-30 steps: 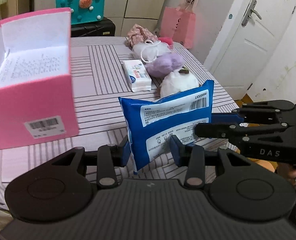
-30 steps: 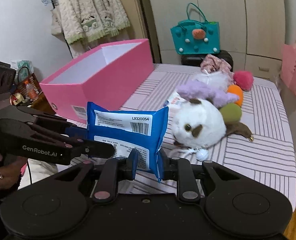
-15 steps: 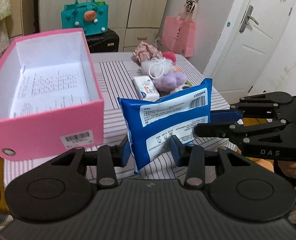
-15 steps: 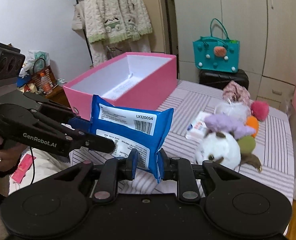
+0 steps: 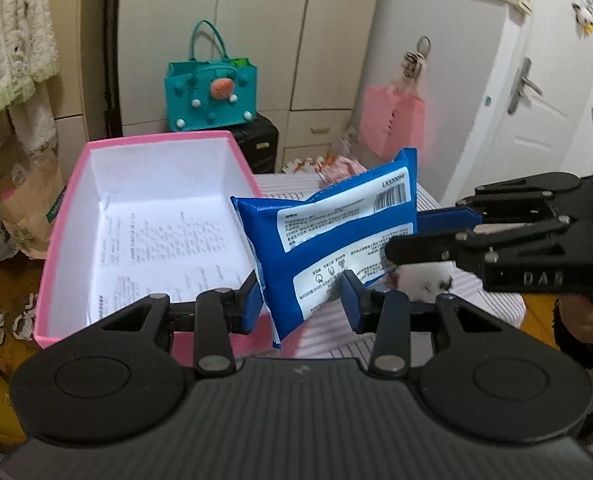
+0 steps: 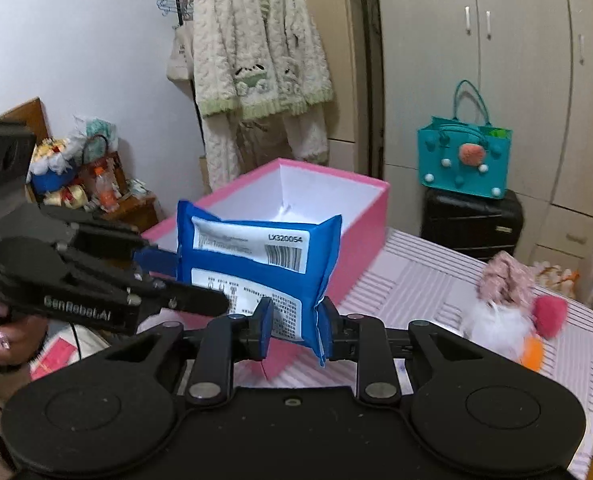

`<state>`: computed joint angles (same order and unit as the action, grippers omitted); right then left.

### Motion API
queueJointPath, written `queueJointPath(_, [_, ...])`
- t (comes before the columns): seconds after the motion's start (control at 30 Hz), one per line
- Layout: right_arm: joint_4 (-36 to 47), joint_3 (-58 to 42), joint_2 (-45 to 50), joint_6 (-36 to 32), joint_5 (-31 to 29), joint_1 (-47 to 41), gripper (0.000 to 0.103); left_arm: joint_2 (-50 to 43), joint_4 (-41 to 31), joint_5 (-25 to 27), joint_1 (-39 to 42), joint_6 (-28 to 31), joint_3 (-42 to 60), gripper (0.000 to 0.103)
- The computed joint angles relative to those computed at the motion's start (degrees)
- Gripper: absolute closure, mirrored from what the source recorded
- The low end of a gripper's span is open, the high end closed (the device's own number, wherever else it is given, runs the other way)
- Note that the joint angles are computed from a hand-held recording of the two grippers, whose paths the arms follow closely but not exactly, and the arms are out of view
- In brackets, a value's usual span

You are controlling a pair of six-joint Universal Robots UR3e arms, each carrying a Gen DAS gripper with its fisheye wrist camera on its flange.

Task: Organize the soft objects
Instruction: 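Lift the blue wet-wipes pack with the right tool and carry it over the pink box, then lower the wet-wipes pack into the pink box and open the right tool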

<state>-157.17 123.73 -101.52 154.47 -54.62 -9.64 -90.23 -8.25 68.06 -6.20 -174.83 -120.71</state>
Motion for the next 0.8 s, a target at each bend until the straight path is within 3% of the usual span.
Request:
queueJointPath(0.27, [3.8,-20.1,17.5,3.0,-1.0,6.1,0.075,-7.3,-8.1,-5.6,8.4,-0.7,10.8,0.063])
queueJointPath(0.5, [16.7,-44.2,35.4,4.6,-4.2,11.7,0.076,-16.0,-13.2,-3.6,10.9,-2.8,20.3,0.061])
queueJointPath(0.8, [26.8,-58.6,46.3,6.9,-9.9,16.6,0.076,-21.1,-18.8,3.0,8.6,1.9,26.2,0.059])
